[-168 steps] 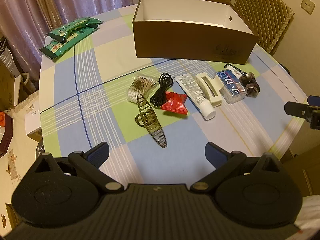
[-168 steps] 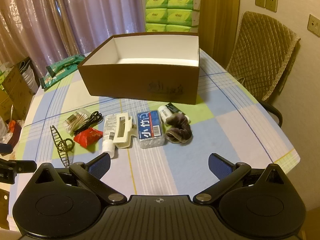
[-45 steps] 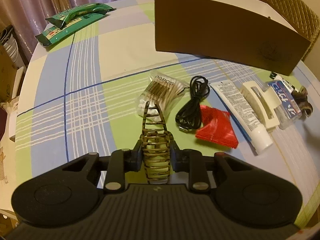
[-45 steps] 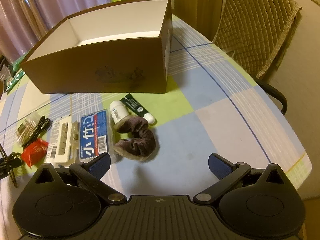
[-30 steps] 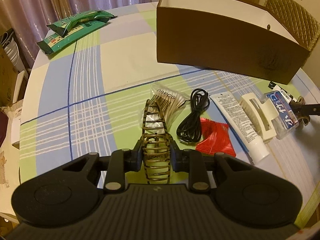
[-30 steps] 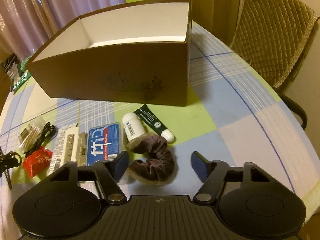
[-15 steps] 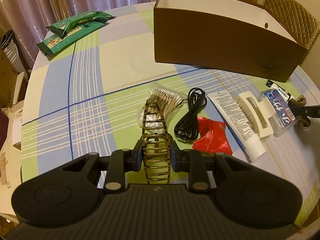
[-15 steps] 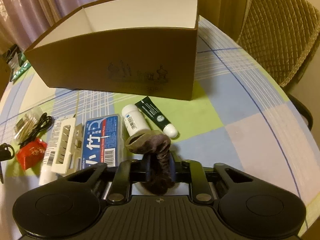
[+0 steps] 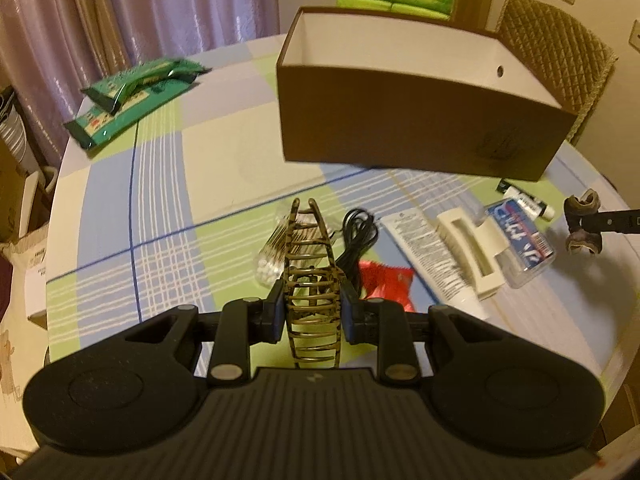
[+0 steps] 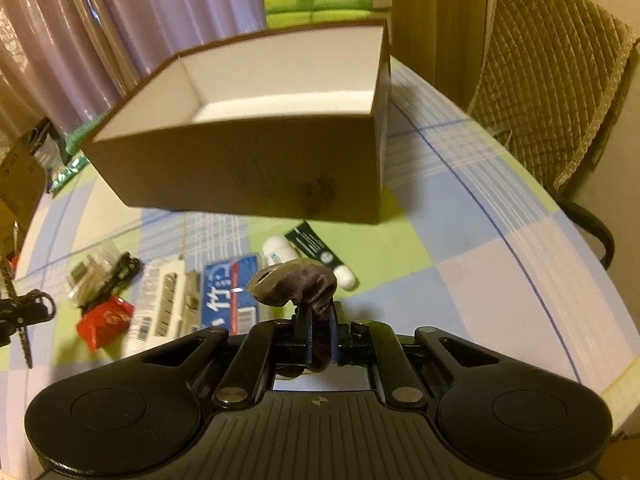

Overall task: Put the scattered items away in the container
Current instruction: 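Carry the hair clip and scrunchie into the box with both tools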

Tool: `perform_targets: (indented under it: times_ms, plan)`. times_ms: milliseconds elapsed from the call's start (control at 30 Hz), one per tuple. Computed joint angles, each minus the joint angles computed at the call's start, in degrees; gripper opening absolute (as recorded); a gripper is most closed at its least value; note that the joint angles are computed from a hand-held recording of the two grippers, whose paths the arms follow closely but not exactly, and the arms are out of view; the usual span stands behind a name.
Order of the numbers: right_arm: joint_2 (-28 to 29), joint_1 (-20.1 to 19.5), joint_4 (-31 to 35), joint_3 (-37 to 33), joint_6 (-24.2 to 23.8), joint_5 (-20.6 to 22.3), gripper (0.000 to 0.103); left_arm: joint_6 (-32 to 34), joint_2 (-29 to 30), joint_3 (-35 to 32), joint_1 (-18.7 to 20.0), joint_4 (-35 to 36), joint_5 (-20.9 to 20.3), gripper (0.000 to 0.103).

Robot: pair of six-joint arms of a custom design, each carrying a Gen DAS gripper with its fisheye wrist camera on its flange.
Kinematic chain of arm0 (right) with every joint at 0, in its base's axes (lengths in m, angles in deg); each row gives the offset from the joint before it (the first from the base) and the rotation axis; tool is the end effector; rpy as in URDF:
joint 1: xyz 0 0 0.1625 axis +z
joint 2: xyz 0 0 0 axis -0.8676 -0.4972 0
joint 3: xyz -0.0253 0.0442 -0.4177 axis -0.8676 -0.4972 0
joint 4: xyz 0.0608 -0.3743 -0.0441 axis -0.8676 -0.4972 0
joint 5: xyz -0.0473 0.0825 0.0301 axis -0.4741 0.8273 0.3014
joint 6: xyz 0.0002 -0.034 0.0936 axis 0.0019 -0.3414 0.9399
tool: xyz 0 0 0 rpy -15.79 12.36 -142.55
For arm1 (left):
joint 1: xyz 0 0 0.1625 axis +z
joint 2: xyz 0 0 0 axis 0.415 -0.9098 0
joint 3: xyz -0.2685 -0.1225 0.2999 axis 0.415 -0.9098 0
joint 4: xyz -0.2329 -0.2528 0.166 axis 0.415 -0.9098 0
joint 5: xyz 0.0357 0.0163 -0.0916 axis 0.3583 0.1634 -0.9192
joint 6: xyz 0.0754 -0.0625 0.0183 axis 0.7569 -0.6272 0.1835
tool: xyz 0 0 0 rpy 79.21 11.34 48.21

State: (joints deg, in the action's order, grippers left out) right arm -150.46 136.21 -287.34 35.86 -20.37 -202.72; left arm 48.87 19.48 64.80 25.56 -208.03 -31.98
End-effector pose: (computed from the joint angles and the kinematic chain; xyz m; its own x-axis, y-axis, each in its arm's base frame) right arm -0.0365 -0.4779 0.2898 -0.7185 0.5613 0.4107 0.0039 0.5938 -0.8046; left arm -0.3012 -0.6460 -0.0182 -0.5119 0.6785 -0.5268 0.8105 0.5847 -0.0344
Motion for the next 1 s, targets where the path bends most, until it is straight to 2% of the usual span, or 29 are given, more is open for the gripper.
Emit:
perform_targets:
  times_ms: [333, 633, 833, 1000]
  plan:
    - [-2.12, 1.98, 2.16, -1.04, -1.26, 0.63, 0.005, 3.7, 1.36, -3.07, -1.62, -0.72, -3.49, 0.023]
    - [-3.34, 2.77, 3.86, -3.82, -3.76, 1.75, 0.005, 6.39, 4.43, -8.78, -2.66, -0.52, -6.45, 0.023]
    - [-3.44, 3.4, 5.75, -8.37, -6.21, 3.99, 0.005, 8.13, 8.2, -15.94, -3.19, 0.52, -8.71, 0.023]
    - [-2.06, 3.7, 6.88, -13.42, -8.93, 5.18, 0.005, 9.38, 12.6, -24.57, -3.44, 2.52, -10.45, 0.023]
